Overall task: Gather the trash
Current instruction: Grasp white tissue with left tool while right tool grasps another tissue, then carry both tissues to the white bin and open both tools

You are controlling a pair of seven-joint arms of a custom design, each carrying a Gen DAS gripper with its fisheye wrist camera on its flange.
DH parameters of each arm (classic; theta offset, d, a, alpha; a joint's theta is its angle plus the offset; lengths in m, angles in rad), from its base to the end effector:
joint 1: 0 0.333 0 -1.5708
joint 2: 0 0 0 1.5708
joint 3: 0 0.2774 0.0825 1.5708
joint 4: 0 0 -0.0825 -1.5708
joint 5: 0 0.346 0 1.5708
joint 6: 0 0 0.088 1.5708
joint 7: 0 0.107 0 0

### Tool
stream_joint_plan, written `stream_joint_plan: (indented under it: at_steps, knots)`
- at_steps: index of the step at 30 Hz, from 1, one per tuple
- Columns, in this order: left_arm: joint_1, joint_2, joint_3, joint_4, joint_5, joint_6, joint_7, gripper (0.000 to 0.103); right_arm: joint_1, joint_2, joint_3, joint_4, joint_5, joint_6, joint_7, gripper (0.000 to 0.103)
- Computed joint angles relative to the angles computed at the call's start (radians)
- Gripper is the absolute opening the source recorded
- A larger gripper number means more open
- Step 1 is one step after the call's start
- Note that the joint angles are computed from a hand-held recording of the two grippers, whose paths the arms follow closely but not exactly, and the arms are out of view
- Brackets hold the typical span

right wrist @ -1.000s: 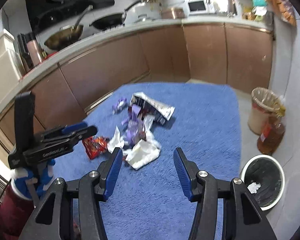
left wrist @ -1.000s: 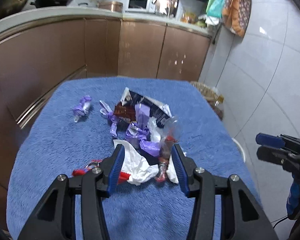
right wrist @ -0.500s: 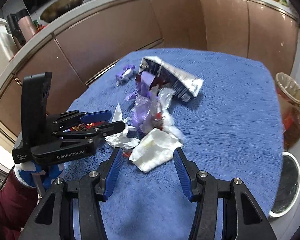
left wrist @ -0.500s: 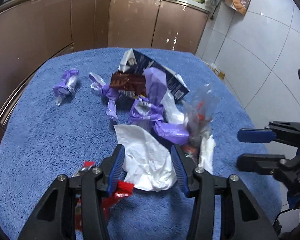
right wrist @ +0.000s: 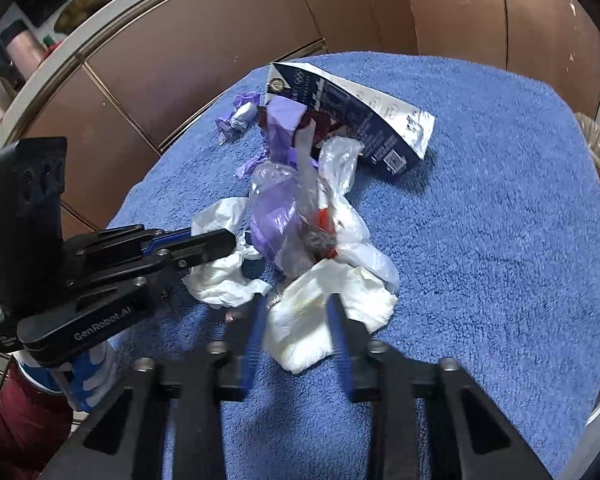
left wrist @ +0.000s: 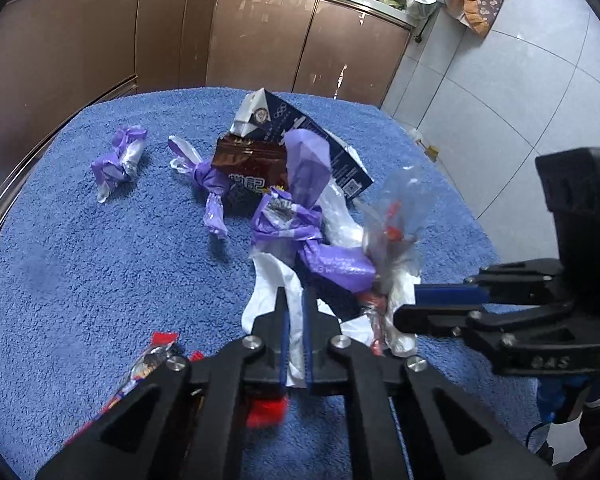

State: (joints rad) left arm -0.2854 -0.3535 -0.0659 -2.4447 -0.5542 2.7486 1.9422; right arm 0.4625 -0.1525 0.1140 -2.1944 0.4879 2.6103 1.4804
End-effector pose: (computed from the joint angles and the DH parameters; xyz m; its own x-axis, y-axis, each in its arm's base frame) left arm 0.4336 -0.1381 0.4853 -0.3487 -0.9098 0.2251 -0.7674 0.1393 -0.6259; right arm 0.4369 0.2744 0.4908 0.3841 -0.8504 -0.3595 -0.8536 -0.1788 -0.4892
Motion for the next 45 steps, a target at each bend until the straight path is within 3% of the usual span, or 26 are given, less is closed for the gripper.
stream_joint_plan:
  at_steps: [2, 6, 11, 19, 27, 31, 38, 42, 45]
  knots:
    - [0.007, -0.014, -0.008, -0.004, 0.012, 0.003, -0.021, 0.004, 0.002, -0.014, -0.005, -0.018, 0.023, 0.01, -0.017, 0.01]
    - [0.002, -0.067, 0.001, -0.022, 0.005, 0.019, -0.056, 0.004, 0.012, -0.071, -0.014, -0.067, 0.051, 0.029, -0.053, 0.007]
    - [-0.023, -0.156, 0.031, -0.059, -0.029, 0.036, -0.085, 0.004, 0.036, -0.15, -0.02, -0.128, 0.052, 0.066, -0.072, 0.005]
    - [-0.014, -0.314, 0.011, -0.126, 0.062, 0.054, -0.227, 0.004, 0.095, -0.336, -0.047, -0.275, 0.058, 0.145, -0.086, 0.004]
    - [-0.078, -0.382, 0.001, -0.121, 0.141, 0.043, -0.311, 0.004, 0.097, -0.493, -0.036, -0.376, -0.032, 0.225, 0.025, 0.004]
    - [-0.153, -0.297, 0.002, -0.054, 0.142, 0.058, -0.303, 0.004, 0.047, -0.591, -0.037, -0.441, -0.102, 0.224, 0.112, 0.004]
    - [-0.276, 0.002, -0.028, 0.19, 0.066, 0.048, -0.201, 0.004, -0.145, -0.764, -0.044, -0.541, -0.251, 0.152, 0.275, 0.004]
    - [-0.272, 0.207, -0.101, 0.381, 0.044, 0.009, -0.161, 0.004, -0.265, -0.823, -0.074, -0.572, -0.328, 0.091, 0.326, 0.004]
    - [-0.255, 0.383, -0.165, 0.559, 0.111, -0.033, -0.201, 0.004, -0.341, -0.818, -0.103, -0.588, -0.373, 0.076, 0.341, 0.004]
